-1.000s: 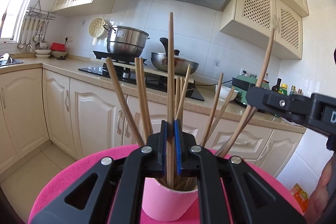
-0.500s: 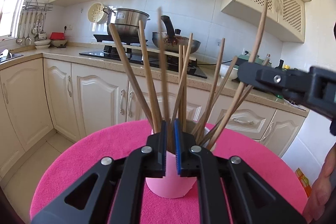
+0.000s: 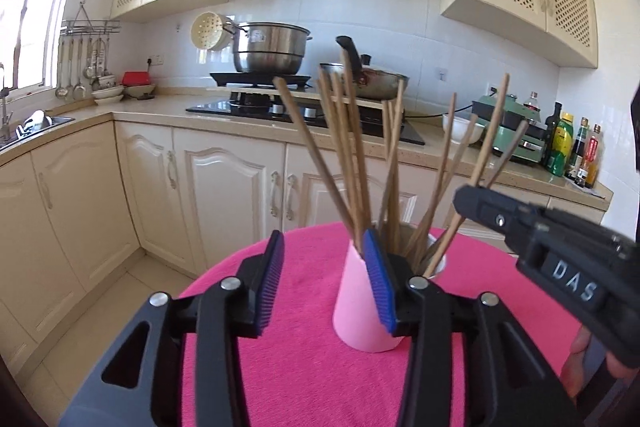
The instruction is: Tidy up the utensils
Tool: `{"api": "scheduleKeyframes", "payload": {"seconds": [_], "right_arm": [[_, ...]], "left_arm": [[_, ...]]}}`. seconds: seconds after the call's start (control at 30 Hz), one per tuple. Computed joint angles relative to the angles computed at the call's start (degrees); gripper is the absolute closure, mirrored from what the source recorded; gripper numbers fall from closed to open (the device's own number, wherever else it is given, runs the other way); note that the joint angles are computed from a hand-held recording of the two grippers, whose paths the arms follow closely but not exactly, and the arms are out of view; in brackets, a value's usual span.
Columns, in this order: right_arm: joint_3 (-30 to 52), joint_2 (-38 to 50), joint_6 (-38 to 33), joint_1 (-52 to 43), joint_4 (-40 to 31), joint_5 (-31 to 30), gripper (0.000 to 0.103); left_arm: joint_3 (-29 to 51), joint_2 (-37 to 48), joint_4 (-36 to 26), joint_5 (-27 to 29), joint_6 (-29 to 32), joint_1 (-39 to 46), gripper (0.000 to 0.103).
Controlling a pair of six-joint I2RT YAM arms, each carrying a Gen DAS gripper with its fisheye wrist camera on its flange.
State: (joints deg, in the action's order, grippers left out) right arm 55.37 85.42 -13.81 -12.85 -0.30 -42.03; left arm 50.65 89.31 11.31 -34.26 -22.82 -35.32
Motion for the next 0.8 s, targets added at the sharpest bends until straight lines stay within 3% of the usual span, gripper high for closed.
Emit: {"api": "scheduleKeyframes", "payload": {"seconds": [0.07,0.1,0.17,0.2,0.43,0.7,0.8], "right_arm": [[0.63,-0.65,0.01,0.25,-2.28,0.83,0.095],[0.65,-1.63,0.06,0.48,-3.40,1.93,0.090],[0.46,-3.68,0.26,0.40,-4.94,2.39,0.067],[0.15,-5.20,0.58,0.15,-5.30,2.23,0.044],[4.23,-14.62,-1.15,-2.27,-18.78,1.31,0.042],[15.15,-31.48,-1.13,-13.05,-43.57,-2.03,0.036],[22.77,-36.31,-4.48,-22.93,-56.97,-7.92,0.030]], "left_arm": [[-0.10,-2.93,-3.64,-0.19,-0.72,0.18,0.057],[-0.09,-4.32,-5.30,-0.56,-1.02,-0.02,0.056],[0.86,-7.51,-10.54,-1.77,-1.66,-0.23,0.055],[1.33,-8.51,-12.13,-1.91,-1.96,-0.27,0.053],[7.99,-19.22,-30.54,-4.97,-5.15,-2.33,0.050],[19.47,-30.09,-52.70,-14.02,-8.19,-14.05,0.044],[29.10,-30.31,-70.35,-22.98,-15.68,-25.56,0.043]]}}
